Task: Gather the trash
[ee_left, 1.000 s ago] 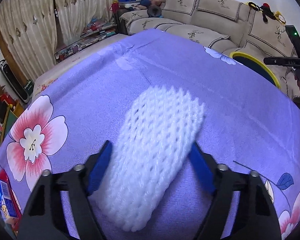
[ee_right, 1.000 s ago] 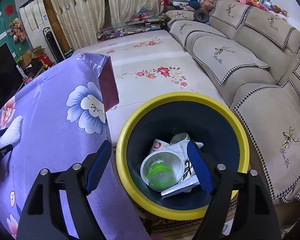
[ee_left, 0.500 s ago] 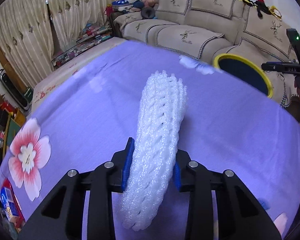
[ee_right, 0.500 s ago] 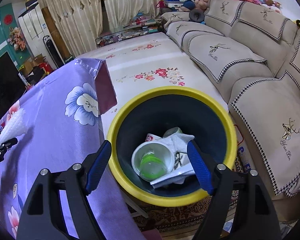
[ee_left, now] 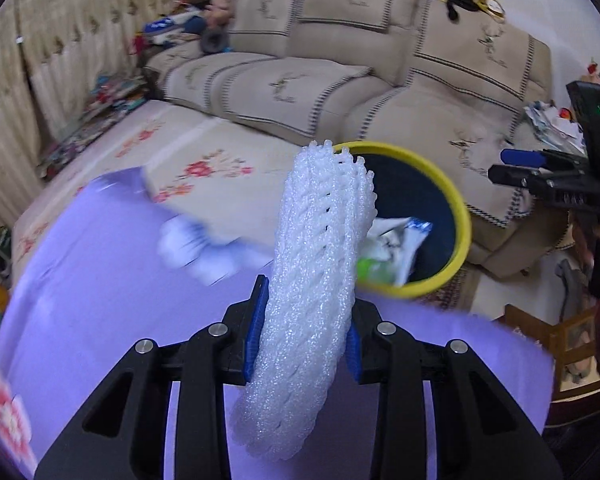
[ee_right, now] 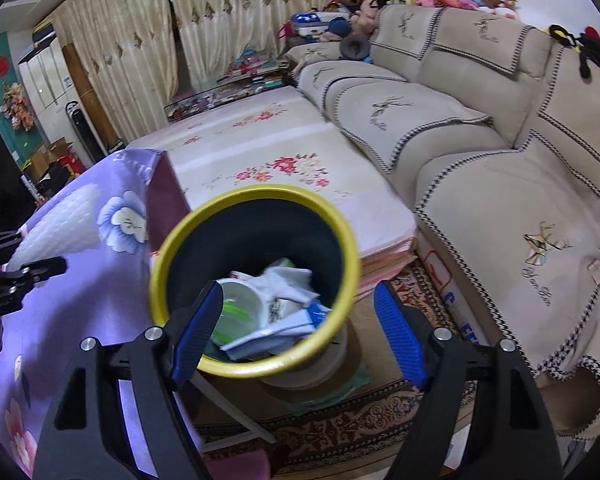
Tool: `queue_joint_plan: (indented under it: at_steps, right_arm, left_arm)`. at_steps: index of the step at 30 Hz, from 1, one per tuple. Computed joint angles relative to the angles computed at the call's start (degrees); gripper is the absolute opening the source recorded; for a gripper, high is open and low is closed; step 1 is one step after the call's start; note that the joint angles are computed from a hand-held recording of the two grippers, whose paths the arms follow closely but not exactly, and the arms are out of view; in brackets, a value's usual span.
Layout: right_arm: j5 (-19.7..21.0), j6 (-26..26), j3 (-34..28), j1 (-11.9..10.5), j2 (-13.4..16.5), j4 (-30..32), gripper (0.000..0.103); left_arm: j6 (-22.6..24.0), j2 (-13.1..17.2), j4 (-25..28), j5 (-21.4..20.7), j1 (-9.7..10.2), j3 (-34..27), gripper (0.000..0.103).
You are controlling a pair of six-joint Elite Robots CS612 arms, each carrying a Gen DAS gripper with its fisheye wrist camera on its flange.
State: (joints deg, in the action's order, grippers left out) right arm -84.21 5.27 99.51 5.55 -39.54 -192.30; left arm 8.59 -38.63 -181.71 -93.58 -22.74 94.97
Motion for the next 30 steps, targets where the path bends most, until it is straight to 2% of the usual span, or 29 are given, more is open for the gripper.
queue_joint_plan:
  at_steps: [5,9,11,13,18,21,24,26,27,30]
  right_arm:
    - [-0.8,0.2,1.5,-1.3,-0.4,-1.4,0.075]
    - [-0.4,0.5,2.3,-2.1,-0.4,-2.5,0.077]
    - [-0.2,0.5,2.5,-2.4,-0.4,-2.5,0.077]
    - [0.0,0.5,2.6,-2.5,-0.4,-2.5,0.078]
    - [0.3,0.3,2.9,-2.6,-0.5,-2.5,0.078]
    - [0.6,0.5,3.3,-2.5,-0.8,-3.0,0.078]
    - [1.1,0.2,3.8,-2.5,-1.0,-3.8,0.078]
    - [1.0,-0.2,4.3,-2.1,-1.4,-4.2,0.079]
    - [0.9,-0.4,4.4,-2.0,-1.5,-4.2,0.080]
    - [1.5,-1.5,5.4,-1.3,-2.0,-5.2,0.082]
  left_arm:
    - [-1.3,3.5,9.1,-2.2,-2.11,-8.0,0.035]
    - [-2.5,6.5,13.5,-0.7,-3.74,-13.4,0.042]
    - [-3.4,8.0,15.2,-0.4,-4.05,-15.9,0.051]
    - [-4.8,9.1,16.4,0.7,-4.51,-17.8,0.074]
    - [-7.7,10.2,18.4,0.5,-4.59,-19.9,0.086]
    - [-9.5,9.4,16.9,0.1,-4.10,-18.4,0.087]
    - [-11.8,7.4,12.8,0.4,-3.67,-14.8,0.087]
    - [-13.4,5.6,8.7,1.2,-3.45,-11.6,0.095]
    - [-14.6,4.4,5.8,2.7,-3.42,-9.4,0.098]
    - [-18.3,1.0,-1.4,7.6,-3.58,-3.1,0.098]
